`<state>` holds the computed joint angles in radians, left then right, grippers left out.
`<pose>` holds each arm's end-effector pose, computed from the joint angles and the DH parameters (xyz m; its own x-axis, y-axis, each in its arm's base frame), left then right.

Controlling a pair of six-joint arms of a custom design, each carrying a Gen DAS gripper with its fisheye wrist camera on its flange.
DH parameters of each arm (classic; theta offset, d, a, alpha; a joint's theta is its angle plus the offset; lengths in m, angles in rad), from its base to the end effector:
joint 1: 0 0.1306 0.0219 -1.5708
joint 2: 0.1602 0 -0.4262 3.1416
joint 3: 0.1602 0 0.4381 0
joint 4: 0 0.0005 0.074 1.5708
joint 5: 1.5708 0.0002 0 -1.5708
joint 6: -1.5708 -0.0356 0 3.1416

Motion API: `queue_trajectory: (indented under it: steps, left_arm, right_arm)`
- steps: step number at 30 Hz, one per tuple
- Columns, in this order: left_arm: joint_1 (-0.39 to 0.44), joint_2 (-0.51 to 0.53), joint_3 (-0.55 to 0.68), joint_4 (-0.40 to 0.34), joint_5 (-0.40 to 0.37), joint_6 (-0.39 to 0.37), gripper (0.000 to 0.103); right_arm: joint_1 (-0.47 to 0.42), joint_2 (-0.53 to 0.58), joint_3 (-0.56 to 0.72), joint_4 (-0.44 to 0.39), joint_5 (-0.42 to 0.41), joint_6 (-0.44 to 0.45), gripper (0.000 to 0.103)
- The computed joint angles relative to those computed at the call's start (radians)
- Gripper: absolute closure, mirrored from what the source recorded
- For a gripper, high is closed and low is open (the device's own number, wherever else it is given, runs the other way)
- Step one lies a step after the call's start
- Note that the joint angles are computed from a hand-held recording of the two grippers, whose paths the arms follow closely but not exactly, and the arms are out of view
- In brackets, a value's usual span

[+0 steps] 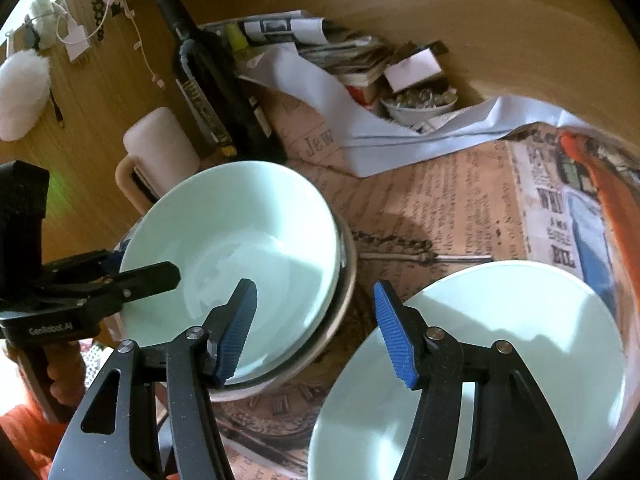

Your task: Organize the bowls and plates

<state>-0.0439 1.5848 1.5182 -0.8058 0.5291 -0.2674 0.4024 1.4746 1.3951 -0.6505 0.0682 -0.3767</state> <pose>0.5987 -0.0448 0.4409 -0.6423 0.2565 -0.7223 0.5514 0.8091 -0.2030 0.5232 0.2195 0.4480 -0.6971 0.1022 -0.7096 -0.0941 0.9682 0.2318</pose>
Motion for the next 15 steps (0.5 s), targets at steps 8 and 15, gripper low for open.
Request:
queue_trajectory:
  steps: [8, 15]
  left_arm:
    - [-0.003, 0.010, 0.012, -0.034, 0.022, -0.015, 0.046]
    - [0.000, 0.021, 0.020, -0.049, 0.033, -0.018, 0.047]
  right_arm:
    - [0.019, 0.030, 0.038, -0.062, 0.030, 0.074, 0.050]
    - [0.009, 0.038, 0.040, -0.072, 0.009, 0.073, 0.063]
